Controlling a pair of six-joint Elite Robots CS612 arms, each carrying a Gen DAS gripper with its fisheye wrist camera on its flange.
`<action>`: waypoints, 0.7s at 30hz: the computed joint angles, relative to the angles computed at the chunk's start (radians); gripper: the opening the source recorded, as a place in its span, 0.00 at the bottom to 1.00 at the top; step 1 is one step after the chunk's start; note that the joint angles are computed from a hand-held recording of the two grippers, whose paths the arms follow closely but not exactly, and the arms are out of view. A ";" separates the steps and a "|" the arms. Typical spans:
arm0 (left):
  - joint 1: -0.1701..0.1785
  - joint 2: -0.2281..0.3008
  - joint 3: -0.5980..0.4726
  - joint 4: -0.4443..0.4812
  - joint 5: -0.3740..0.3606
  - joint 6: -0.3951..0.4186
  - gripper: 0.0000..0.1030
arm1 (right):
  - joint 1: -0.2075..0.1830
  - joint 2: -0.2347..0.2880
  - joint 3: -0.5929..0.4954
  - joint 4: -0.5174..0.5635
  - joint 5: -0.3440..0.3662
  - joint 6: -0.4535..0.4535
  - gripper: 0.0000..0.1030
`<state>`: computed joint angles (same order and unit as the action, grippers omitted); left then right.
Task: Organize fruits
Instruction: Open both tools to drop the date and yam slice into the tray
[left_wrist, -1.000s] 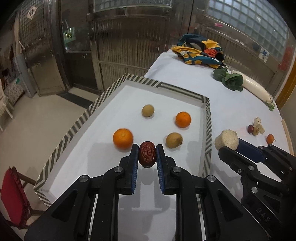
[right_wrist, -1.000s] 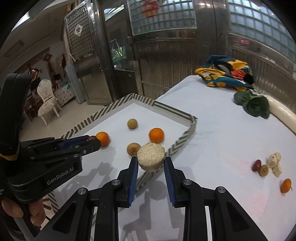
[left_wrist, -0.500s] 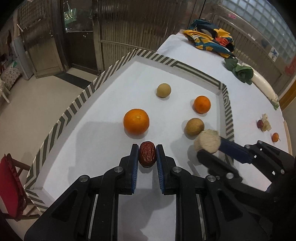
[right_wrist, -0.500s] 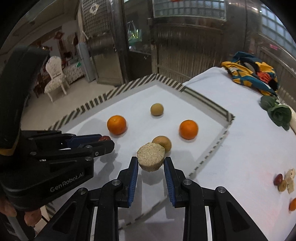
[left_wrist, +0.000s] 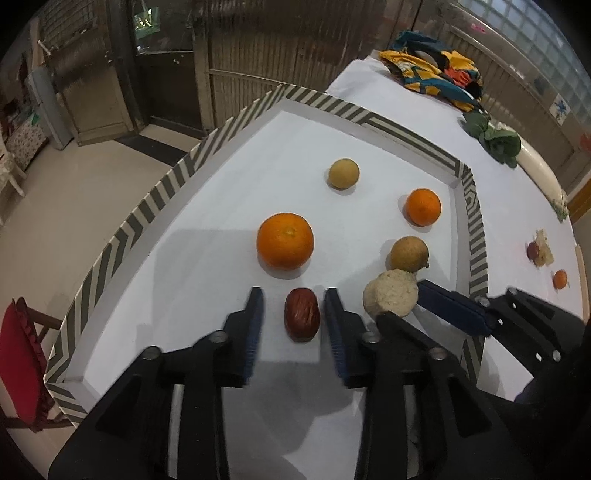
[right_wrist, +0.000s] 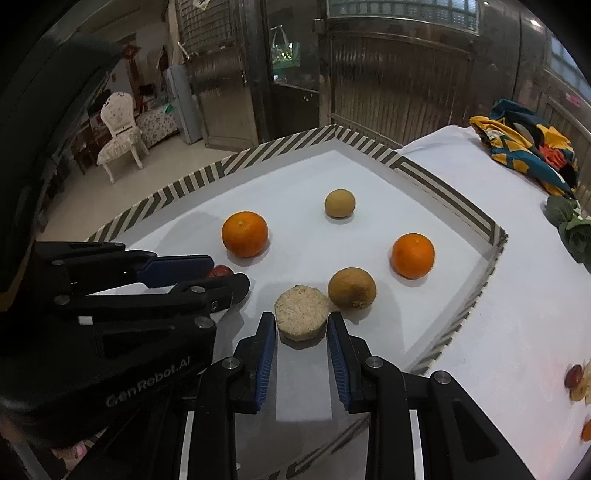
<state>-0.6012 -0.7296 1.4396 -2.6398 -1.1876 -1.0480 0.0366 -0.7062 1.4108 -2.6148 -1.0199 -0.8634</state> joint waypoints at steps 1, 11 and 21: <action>0.001 -0.002 0.005 -0.015 -0.002 -0.003 0.52 | -0.003 -0.002 0.002 0.001 0.006 0.003 0.28; -0.030 -0.012 0.004 -0.043 0.086 0.025 0.59 | -0.050 -0.031 0.042 -0.077 0.089 0.107 0.32; -0.061 0.014 -0.058 -0.060 0.107 0.104 0.59 | -0.101 -0.037 0.058 -0.136 0.099 0.199 0.33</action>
<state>-0.6622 -0.7154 1.3813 -2.7003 -1.0802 -0.9445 -0.0649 -0.7435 1.4685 -2.7509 -0.9209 -0.6641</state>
